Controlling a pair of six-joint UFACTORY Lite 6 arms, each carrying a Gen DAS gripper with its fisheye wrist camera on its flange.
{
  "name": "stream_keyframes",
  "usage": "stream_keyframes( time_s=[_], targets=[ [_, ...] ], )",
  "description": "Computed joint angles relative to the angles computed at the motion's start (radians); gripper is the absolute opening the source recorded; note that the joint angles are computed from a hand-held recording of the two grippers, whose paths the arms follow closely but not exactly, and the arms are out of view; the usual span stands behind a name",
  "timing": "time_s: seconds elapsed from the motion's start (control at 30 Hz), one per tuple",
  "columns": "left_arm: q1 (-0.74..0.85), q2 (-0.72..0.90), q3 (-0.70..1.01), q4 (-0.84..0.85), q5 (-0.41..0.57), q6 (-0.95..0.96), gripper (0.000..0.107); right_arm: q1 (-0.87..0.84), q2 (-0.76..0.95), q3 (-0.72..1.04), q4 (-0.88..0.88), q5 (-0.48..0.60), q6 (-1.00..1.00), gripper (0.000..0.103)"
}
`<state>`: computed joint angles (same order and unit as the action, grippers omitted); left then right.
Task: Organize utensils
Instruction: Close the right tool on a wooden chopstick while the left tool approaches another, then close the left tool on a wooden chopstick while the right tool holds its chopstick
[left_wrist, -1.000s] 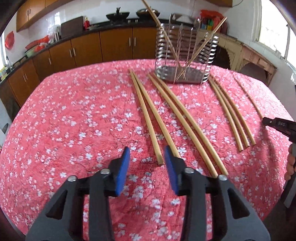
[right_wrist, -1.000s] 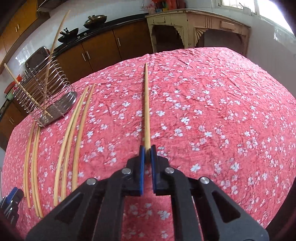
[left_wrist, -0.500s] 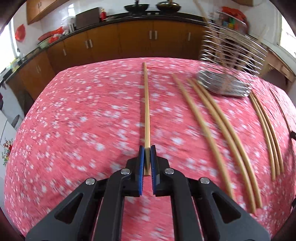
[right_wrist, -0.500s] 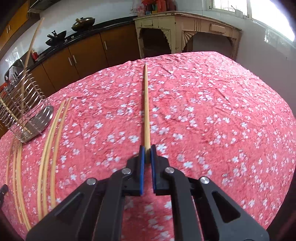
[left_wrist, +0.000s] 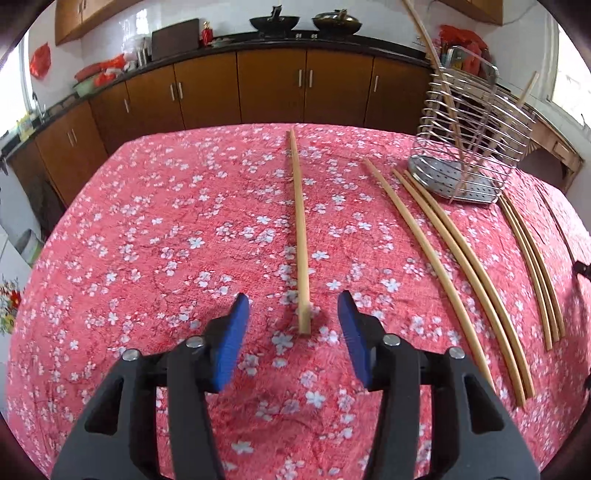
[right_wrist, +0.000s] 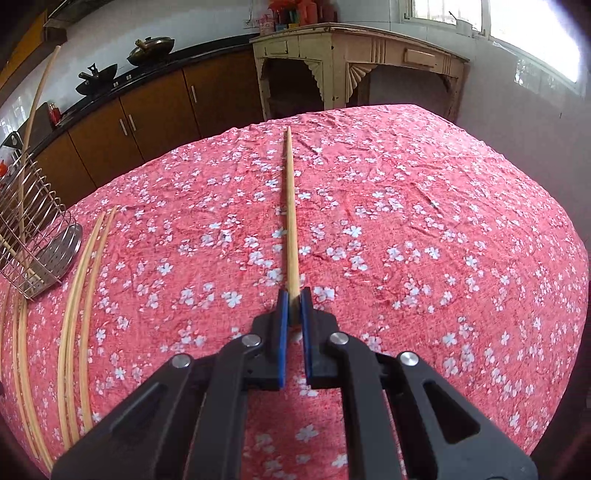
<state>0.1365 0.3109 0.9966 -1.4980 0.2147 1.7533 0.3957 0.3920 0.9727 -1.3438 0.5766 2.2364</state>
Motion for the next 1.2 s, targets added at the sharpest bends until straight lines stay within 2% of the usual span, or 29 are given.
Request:
stream_keyframes(
  time_s=[0.07,0.13,0.33,0.4,0.53,0.6,0.9,1.0,1.1,1.2],
  targets=[
    [-0.007,-0.008,-0.01,0.004,-0.007,0.009,0.05,0.0,0.0,0.0,0.0,0.0,-0.001,0.008],
    [-0.018,0.016,0.005,0.088,-0.035,-0.083,0.05,0.0,0.0,0.0,0.001,0.0,-0.002,0.008],
    [-0.033,0.034,0.02,0.079,-0.07,-0.092,0.049,0.003,0.005,0.007,0.011,0.006,-0.013,0.009],
    [-0.031,0.038,0.026,0.102,-0.069,-0.121,0.052,0.002,0.004,0.005,0.008,0.004,-0.009,0.009],
    [-0.027,0.066,0.058,0.26,-0.093,-0.308,0.08,0.001,0.0,0.001,0.002,0.0,-0.003,0.009],
    [-0.015,0.075,0.07,0.32,-0.072,-0.37,0.085,0.0,0.0,0.0,0.001,-0.001,-0.004,0.01],
    [-0.018,0.084,0.074,0.324,-0.062,-0.35,0.093,0.002,0.005,0.008,-0.007,-0.011,-0.017,0.021],
    [-0.023,0.084,0.073,0.322,-0.059,-0.341,0.093,0.003,0.007,0.011,-0.005,-0.01,-0.019,0.021],
    [-0.027,0.065,0.052,0.237,-0.071,-0.258,0.093,-0.005,-0.007,-0.011,-0.041,-0.027,0.024,0.021],
    [-0.026,0.041,0.018,0.252,-0.07,-0.28,0.092,-0.006,-0.016,-0.023,-0.052,-0.03,0.043,0.021]
  ],
)
